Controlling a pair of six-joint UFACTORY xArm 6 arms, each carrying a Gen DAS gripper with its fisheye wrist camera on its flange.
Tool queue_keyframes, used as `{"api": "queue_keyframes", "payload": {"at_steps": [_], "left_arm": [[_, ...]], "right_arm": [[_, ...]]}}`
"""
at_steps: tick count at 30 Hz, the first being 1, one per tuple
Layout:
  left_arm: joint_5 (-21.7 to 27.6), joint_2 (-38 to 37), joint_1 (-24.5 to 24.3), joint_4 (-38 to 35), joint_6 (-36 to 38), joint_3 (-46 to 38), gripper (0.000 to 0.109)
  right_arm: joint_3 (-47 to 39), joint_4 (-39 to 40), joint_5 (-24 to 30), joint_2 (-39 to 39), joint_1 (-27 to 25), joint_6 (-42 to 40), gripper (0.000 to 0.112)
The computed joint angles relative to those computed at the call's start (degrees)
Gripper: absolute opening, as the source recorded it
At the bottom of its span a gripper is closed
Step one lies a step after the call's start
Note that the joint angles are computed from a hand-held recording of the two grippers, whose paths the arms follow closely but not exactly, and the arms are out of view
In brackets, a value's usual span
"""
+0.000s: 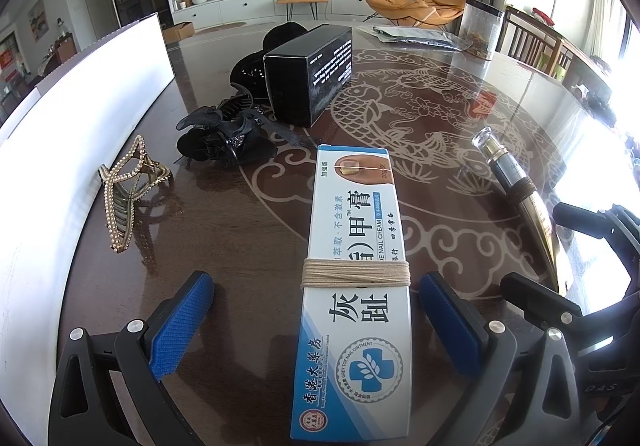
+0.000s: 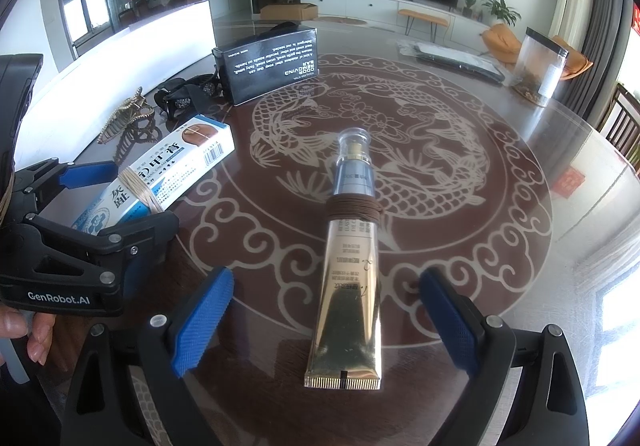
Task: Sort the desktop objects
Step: 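Close the left tool on the ointment box while the right tool closes on the gold tube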
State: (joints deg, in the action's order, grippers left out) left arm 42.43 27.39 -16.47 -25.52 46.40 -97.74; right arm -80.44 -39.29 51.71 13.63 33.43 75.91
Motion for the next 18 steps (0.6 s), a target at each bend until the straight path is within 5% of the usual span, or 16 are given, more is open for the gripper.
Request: {"api": "queue_keyframes", "payload": {"at_steps": [4,5,6,7,10,14,17,18], "left_arm": [[1.91,0.45,-0.43,-0.89,2.79,-1.12,0.103],[1.48,-0.05,-0.41,-3.08,5.04,-0.42,0.088],[0.09,-1.01,-0.41,-5.31,7.20,0.97,0.055],[0.10,-1.54,-0.31,-6.38,8.57,1.45,0.043],[1.08,-3.32,0.56,-6.57,10.49,3.38,0.043],[0.63,-7.43,3.34,-10.26,12.79,8.46,0.043],[1.13,-9.52,5.36,-13.48,13.95,10.29,0.043],[1.57,-10.01,6.04,-14.61,14.13,10.40,0.043]], "right_arm": [[-0.07,-0.08,0.34,0.02,0.08,0.23,0.094],[-0.24,-0.19,0.70,0.11,0.17,0.29,0.094],[-0.24,-0.21,0.72,0.09,0.19,0.32,0.094],[0.55,-0.15,-0.56,-0.38,-0.06,0.40,0.094],[4.14,2.50,-7.77,-2.57,-2.13,-1.78,0.098],[0.98,11.37,-6.69,-0.92,-3.93,-14.87,0.093],[-2.45,11.00,-3.64,0.84,-3.85,-19.06,0.050],[-2.82,11.20,-3.96,1.03,-4.02,-19.63,0.027]]}}
